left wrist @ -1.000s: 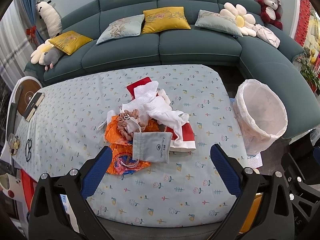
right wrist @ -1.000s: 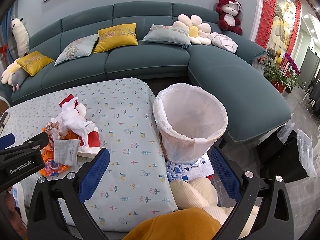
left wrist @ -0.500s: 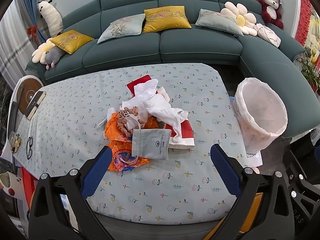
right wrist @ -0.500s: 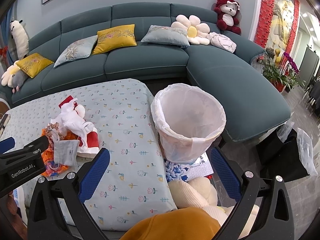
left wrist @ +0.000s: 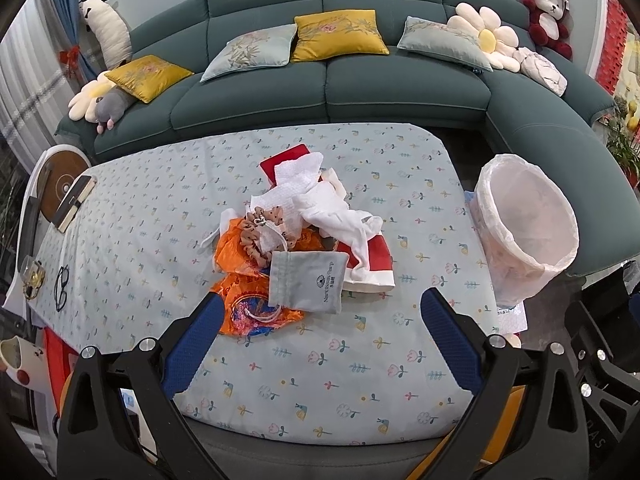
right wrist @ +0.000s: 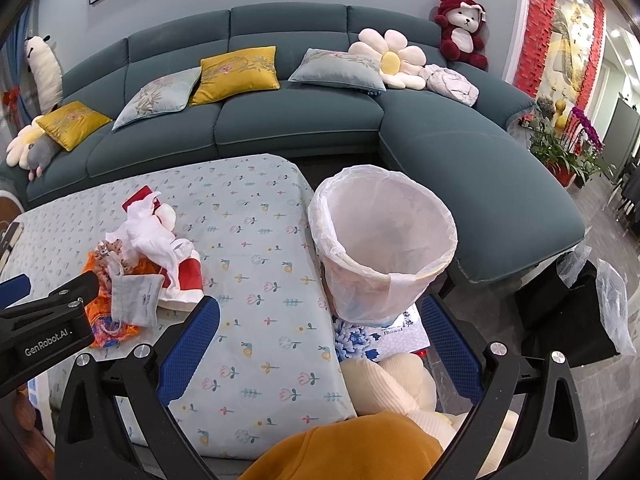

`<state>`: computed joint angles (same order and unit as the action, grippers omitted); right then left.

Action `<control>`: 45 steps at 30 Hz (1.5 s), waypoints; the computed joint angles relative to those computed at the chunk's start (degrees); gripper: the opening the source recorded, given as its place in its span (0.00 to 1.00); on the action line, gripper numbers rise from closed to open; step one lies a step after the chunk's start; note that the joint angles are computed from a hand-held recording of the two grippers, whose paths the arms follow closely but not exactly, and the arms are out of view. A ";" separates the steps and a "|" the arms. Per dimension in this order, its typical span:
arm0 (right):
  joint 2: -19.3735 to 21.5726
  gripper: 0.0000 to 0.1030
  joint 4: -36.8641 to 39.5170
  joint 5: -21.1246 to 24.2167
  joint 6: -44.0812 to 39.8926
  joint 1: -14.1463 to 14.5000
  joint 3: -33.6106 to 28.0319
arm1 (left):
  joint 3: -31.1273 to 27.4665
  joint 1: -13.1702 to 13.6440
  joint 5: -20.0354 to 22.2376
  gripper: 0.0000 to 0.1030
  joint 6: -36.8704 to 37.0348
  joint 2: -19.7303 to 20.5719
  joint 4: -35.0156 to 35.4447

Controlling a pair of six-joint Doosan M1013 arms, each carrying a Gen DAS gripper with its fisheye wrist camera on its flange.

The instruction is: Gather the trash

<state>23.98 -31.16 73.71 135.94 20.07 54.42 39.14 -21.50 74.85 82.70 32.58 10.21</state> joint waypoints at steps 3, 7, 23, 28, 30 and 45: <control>0.21 0.93 0.65 0.14 -0.91 0.05 -0.42 | 0.27 0.19 0.32 0.91 -0.41 -0.15 0.08; 0.28 0.93 1.43 -0.03 -2.56 0.21 -0.51 | 0.53 0.54 1.04 0.91 -0.95 -0.30 0.00; 0.70 0.93 2.71 0.16 -6.22 1.09 -0.95 | 3.67 1.32 0.76 0.91 -2.23 -1.81 1.98; 0.61 0.93 2.80 0.16 -6.97 1.25 -0.95 | 3.63 1.42 1.53 0.91 -2.79 -1.76 2.40; 0.62 0.93 2.94 0.27 -7.09 1.26 -1.00 | 3.64 1.43 1.64 0.91 -2.97 -1.77 2.59; 0.62 0.93 2.50 0.35 -6.66 1.22 -1.01 | 4.42 1.36 0.67 0.91 -2.47 -2.21 2.57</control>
<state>24.60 -28.66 74.06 129.28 21.30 53.41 43.56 -20.15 75.52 80.23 30.37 12.78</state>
